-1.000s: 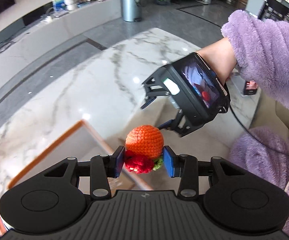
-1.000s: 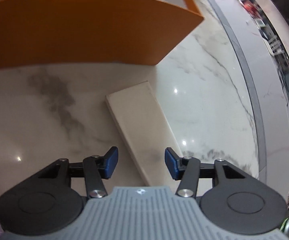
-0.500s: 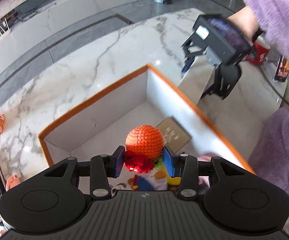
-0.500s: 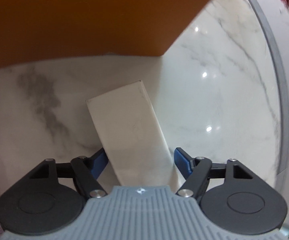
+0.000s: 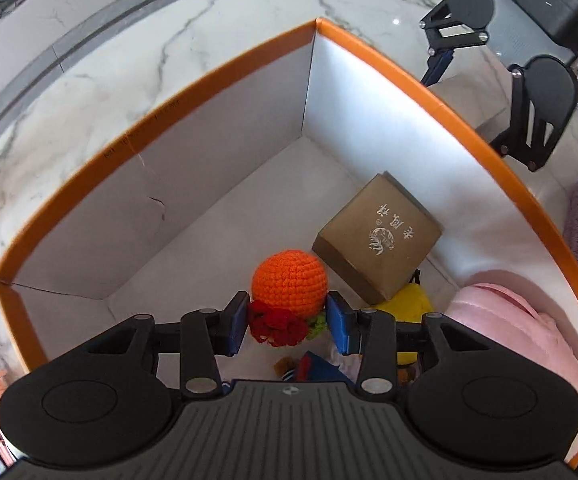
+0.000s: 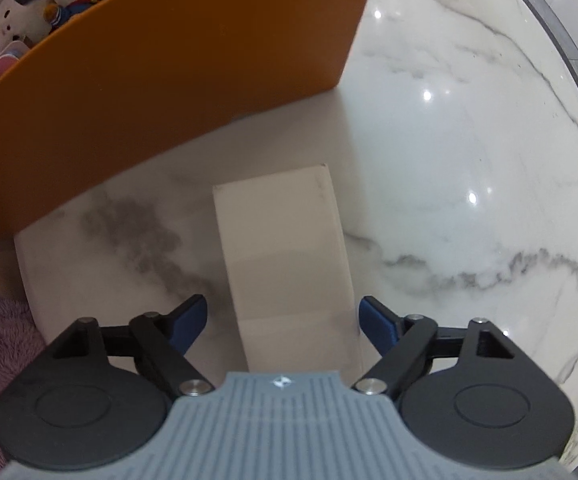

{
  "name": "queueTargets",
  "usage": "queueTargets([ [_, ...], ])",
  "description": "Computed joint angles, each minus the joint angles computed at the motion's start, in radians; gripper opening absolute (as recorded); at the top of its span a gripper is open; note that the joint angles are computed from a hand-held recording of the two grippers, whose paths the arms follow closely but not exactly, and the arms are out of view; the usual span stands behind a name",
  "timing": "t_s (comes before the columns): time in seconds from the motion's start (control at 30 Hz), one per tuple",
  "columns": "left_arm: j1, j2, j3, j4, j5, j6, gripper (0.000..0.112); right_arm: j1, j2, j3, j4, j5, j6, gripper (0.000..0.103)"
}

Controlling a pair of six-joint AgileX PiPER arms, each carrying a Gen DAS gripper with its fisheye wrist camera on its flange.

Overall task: Organize objects
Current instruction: 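Drop the orange ball into the box with the left tool while the right tool grasps the white box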

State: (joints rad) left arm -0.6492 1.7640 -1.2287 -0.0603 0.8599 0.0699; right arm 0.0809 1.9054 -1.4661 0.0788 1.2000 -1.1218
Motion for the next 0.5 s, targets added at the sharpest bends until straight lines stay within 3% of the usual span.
queueTargets([
  [0.1, 0.004, 0.017, -0.006, -0.023, -0.002, 0.023, 0.049, 0.007, -0.016, 0.038, -0.018, -0.043, 0.002, 0.084],
  [0.17, -0.002, 0.020, -0.012, -0.020, 0.007, 0.026, 0.049, 0.007, -0.033, 0.059, -0.025, -0.080, 0.011, 0.072],
  [0.23, -0.003, 0.027, -0.011, -0.034, 0.011, 0.045, 0.050, -0.009, -0.023, 0.031, -0.012, -0.051, 0.037, 0.065],
  [0.3, -0.009, 0.026, -0.009, -0.026, 0.010, 0.036, 0.052, -0.014, -0.025, 0.035, -0.014, -0.040, 0.050, 0.065],
  [0.5, -0.026, -0.016, 0.033, -0.017, -0.018, -0.008, 0.060, -0.025, -0.112, 0.141, -0.017, -0.110, 0.019, 0.064],
])
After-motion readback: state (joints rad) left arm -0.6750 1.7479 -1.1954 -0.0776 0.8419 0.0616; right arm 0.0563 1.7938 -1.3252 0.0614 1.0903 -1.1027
